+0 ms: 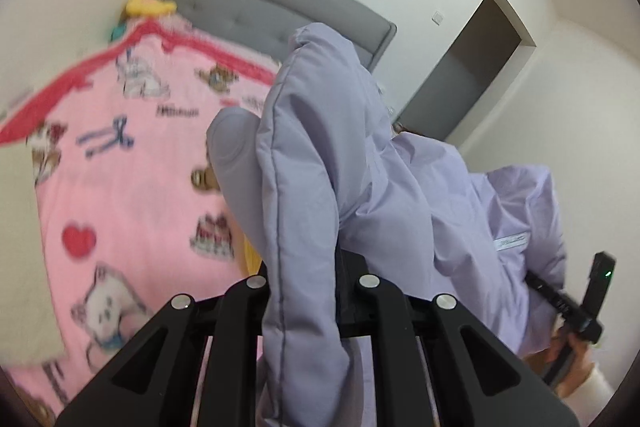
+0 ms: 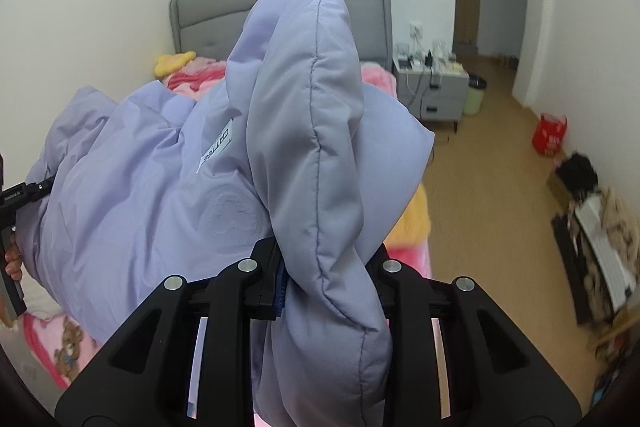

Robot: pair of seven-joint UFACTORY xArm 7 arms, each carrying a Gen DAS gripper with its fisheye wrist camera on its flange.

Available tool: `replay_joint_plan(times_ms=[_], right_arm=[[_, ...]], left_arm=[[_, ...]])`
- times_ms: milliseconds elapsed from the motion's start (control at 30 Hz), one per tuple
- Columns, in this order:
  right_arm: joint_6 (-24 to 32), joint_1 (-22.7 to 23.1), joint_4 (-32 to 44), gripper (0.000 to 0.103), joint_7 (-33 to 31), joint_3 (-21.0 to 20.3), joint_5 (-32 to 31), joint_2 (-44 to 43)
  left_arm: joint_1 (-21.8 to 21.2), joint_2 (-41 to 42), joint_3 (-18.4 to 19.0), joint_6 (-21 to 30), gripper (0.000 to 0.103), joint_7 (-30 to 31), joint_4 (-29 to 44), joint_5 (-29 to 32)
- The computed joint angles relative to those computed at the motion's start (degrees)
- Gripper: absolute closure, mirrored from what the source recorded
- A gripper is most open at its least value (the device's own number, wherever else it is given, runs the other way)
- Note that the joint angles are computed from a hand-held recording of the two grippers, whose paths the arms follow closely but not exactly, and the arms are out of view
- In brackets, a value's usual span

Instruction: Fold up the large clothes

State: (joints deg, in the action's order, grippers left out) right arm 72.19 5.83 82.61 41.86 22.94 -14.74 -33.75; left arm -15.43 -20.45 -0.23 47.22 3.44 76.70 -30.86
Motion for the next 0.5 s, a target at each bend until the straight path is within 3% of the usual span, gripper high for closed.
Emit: replay_joint_plan(times_ms=[167, 267, 333, 400, 500], right_arm=[[-11.1, -0.9, -1.7, 0.079, -7.9, -7.6, -1.7, 6.9], [-15.7, -1.8, -0.7, 0.078, -10.7, -10.9, -2.1, 12.2], [-18.7, -2.5, -0.4, 0.078, -11.3, -12.6, -2.5, 15.5], [-20.5, -2.8, 1.2, 0.078, -13.5, -14.1, -3.5, 19.9], [-20.1, -3.0, 2.8, 0.076, -15.5, -17.2, -0.8, 25.7]], left_arm=[[0.3, 12.9, -5.0, -8.2, 0.09, -7.0, 8.7, 5.3], [-0.3, 20.9, -7.2, -13.3, 0.09, -11.8, 13.9, 10.5], [-1.6, 26.1, -8.1, -17.6, 0.09, -15.3, 16.6, 17.3], [-2.6, 30.8, -8.2, -19.0, 0.09, -17.9, 19.8, 20.9], [-3.1, 38.0, -8.1, -15.7, 0.089, -23.3, 25.7, 20.5]])
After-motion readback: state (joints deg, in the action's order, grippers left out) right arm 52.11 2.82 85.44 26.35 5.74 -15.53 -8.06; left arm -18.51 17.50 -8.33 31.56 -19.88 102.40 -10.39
